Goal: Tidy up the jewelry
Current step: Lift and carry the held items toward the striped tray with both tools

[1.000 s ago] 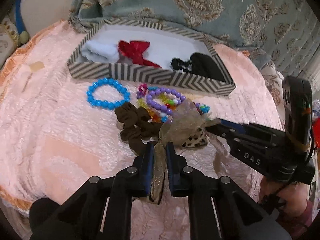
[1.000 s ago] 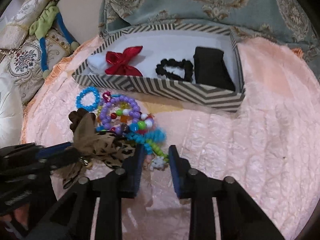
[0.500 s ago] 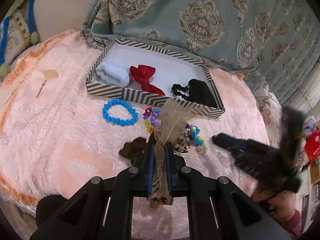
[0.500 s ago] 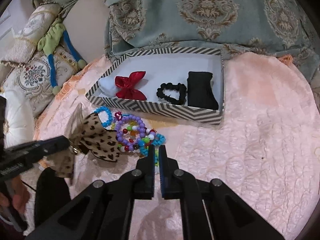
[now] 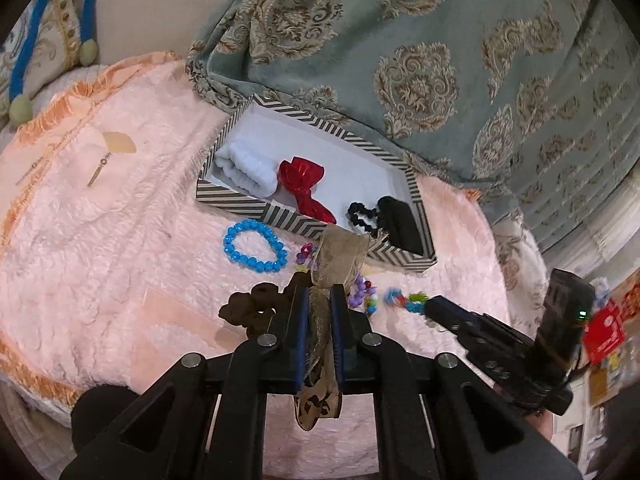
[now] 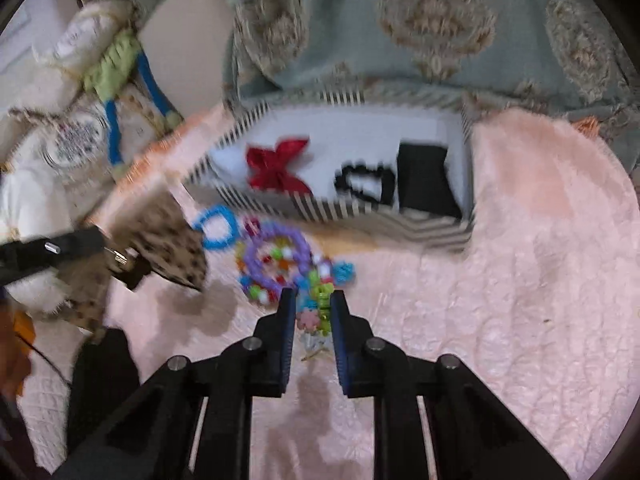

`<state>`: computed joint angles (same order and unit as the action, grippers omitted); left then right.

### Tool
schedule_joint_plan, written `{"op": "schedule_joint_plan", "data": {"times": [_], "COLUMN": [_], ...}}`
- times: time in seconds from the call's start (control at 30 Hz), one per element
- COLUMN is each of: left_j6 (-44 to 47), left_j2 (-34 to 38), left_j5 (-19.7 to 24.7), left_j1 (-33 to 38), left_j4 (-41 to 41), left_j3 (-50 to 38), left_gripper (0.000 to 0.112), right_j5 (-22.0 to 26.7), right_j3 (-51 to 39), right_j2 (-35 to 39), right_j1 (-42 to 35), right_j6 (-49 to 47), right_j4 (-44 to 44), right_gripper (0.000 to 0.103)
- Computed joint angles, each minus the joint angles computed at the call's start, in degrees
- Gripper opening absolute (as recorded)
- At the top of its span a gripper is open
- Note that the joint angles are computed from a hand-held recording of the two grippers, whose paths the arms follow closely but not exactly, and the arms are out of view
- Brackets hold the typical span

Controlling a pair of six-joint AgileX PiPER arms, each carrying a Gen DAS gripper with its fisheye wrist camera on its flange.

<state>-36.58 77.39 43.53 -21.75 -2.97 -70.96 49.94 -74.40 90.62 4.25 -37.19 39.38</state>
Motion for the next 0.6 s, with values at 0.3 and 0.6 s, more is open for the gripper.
{"op": "schedule_joint_plan", "data": {"times": [0.3,0.6], "left_j6": [2.7,-1.8], "left_j2": [-2.2,1.5], "left_j5": [1.1,5.8], "left_j1": [5.4,5.2], "left_j4": [-5.6,-1.3], "left_j3": [-0.9,-9.4], "left_gripper": [0.000,0.000], "right_j5": [6.6,8.1], "right_j3": [-4.0,-5.7], "right_j2": [-0.9,-2.5], "right_j1": [-4.0,-3.8], "right_j6": [-1.2,-0.5], "right_j4": [6.6,6.9], "right_gripper": [0.018,0.018]}}
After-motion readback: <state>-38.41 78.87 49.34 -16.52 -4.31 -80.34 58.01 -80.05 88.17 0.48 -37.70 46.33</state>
